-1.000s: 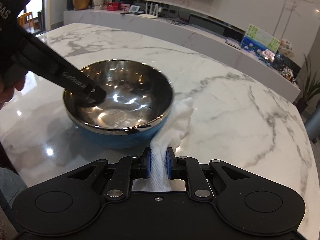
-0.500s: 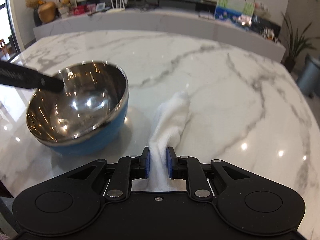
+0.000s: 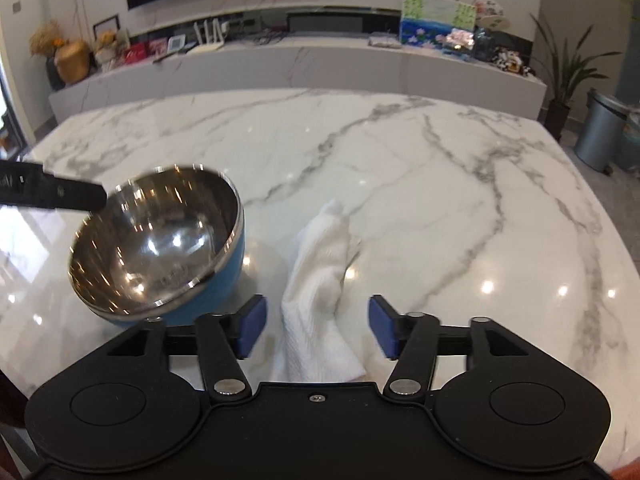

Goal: Clean bowl
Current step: 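Open the left tool and lift it away from the bowl rim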

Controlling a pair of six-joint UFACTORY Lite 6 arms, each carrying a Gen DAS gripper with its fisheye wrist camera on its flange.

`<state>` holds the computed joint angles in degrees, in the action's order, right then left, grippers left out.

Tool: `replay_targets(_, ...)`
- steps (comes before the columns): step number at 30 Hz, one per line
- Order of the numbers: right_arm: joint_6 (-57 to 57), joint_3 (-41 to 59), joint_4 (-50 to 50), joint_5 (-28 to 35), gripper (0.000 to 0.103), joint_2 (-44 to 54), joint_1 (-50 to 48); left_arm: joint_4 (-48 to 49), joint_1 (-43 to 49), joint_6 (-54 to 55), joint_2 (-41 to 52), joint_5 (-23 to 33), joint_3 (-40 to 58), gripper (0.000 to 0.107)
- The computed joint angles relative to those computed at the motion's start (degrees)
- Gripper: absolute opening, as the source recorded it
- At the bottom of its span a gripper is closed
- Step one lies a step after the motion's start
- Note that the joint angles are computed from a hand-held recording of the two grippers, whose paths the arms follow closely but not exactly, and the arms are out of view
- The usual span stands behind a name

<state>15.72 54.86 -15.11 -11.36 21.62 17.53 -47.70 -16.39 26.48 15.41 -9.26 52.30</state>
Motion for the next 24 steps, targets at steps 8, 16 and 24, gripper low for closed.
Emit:
replay_targets(8,0.43,-7.41,8.65,-0.9,0.073,-10.06,2.68,-19.08,-3.07,16.22,-3.38,-7.57,-3.96,0.078)
replay_targets(16,2.06,-9.85,9.7,0.38,0.079,-13.38,6.79,-31.89,-8.74,26.05,-2.95,-12.83,-7.53,0.078)
replay_targets(24,-2.78,-11.22,14.01,0.82,0.079,-14.74,9.03,-30.66,-10.35,22.79,-6.6,-14.8,-12.22,0.078)
